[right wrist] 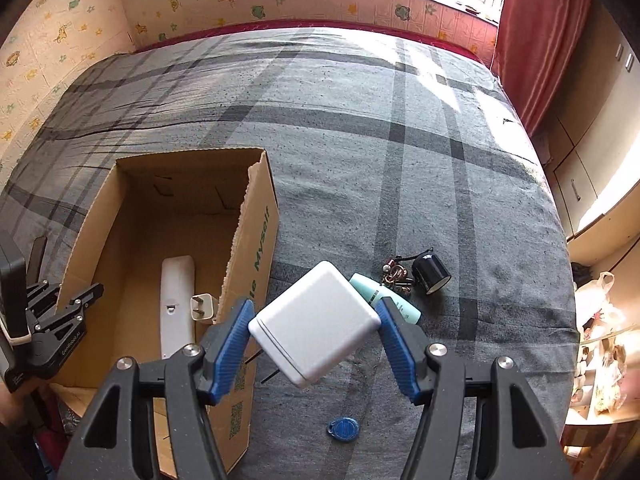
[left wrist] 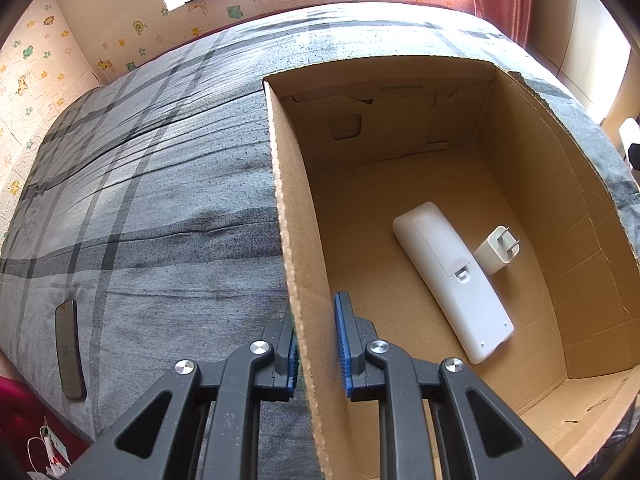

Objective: Organize rigid objects
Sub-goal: 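Carry the large charger into the box with the right gripper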

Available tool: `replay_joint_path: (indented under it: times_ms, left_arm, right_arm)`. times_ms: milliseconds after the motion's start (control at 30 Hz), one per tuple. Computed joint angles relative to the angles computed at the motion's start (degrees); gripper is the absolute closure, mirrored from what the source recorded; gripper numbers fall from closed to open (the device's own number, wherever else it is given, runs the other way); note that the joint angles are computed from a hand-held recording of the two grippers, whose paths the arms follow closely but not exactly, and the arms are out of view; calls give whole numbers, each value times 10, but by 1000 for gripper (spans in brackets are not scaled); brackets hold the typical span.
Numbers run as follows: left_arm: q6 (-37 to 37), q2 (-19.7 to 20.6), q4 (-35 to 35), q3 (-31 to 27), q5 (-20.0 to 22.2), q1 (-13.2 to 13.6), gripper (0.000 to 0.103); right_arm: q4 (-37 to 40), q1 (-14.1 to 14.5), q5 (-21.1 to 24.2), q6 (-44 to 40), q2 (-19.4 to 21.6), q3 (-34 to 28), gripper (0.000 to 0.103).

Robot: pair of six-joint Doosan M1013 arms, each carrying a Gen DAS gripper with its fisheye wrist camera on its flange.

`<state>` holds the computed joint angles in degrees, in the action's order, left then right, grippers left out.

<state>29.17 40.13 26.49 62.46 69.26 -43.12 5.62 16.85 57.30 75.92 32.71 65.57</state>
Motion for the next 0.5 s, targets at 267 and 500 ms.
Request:
replay_joint_path:
  times_ms: [267, 500]
  left_arm:
    - [-4, -2, -1, 5, -7, 1, 85]
    - [-5, -3, -1, 6, -8, 1, 85]
  right_arm:
    - [23, 16, 7, -37, 4, -20, 36]
    - [44, 30, 21, -68, 16, -39, 36]
